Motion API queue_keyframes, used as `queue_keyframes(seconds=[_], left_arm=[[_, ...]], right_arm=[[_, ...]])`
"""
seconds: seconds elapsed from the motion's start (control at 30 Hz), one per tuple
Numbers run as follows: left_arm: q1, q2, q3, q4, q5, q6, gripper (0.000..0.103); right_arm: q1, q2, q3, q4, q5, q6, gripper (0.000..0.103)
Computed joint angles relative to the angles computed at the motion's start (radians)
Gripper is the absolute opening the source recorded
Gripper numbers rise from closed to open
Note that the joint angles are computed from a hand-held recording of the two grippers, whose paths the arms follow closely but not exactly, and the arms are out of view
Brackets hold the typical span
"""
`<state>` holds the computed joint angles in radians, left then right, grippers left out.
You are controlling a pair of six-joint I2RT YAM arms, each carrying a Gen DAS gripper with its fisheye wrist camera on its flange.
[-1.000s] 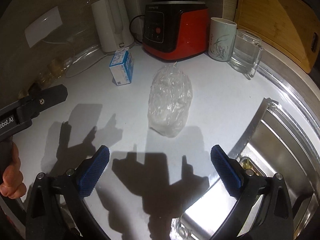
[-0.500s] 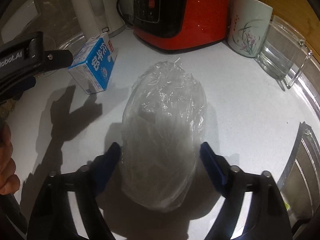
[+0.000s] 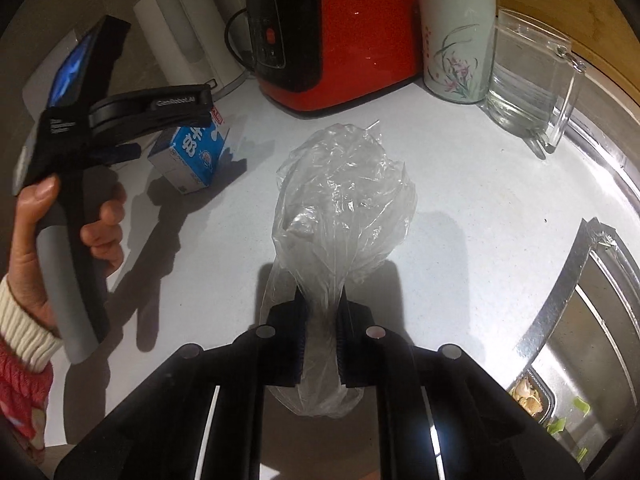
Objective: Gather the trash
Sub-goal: 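Grasp the clear plastic bag with the right tool while the left tool grasps the milk carton, then carry the plastic bag and milk carton over the green basket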
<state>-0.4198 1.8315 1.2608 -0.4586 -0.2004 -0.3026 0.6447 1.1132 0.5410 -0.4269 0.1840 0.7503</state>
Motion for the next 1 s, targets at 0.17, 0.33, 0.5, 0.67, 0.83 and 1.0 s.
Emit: queue_keyframes(seconds=[0.17, 0.33, 0.5, 0.67, 0.83, 1.0], left_arm=[[-0.009, 0.068, 0.072, -0.067, 0.012, -0.003, 0.041], [-0.029, 0.012, -0.007, -0.013, -0.013, 0.015, 0.04], [-0.056, -0.18, -0.175, 0.008, -0.011, 0.035, 0.04], [-0.061, -0.454, -0.361, -0.077, 0.036, 0.046, 0.04], [-0.035, -0.784, -0.514, -0.262, 0.122, 0.085, 0.04], [0.001, -1.169, -0.606, -0.52, 0.176, 0.195, 0.04]], right_arm=[[0.014, -0.108, -0.022, -0.057, -0.005, 0.027, 0.013], [0.041, -0.146, -0.03, -0.074, 0.002, 0.054, 0.013], [0.18, -0.183, -0.018, -0.141, 0.088, 0.153, 0.013], [0.429, -0.184, 0.018, -0.26, 0.237, 0.38, 0.013], [0.756, -0.053, 0.124, -0.431, 0.384, 0.734, 0.013], [1.064, 0.191, 0.315, -0.646, 0.444, 1.152, 0.014]])
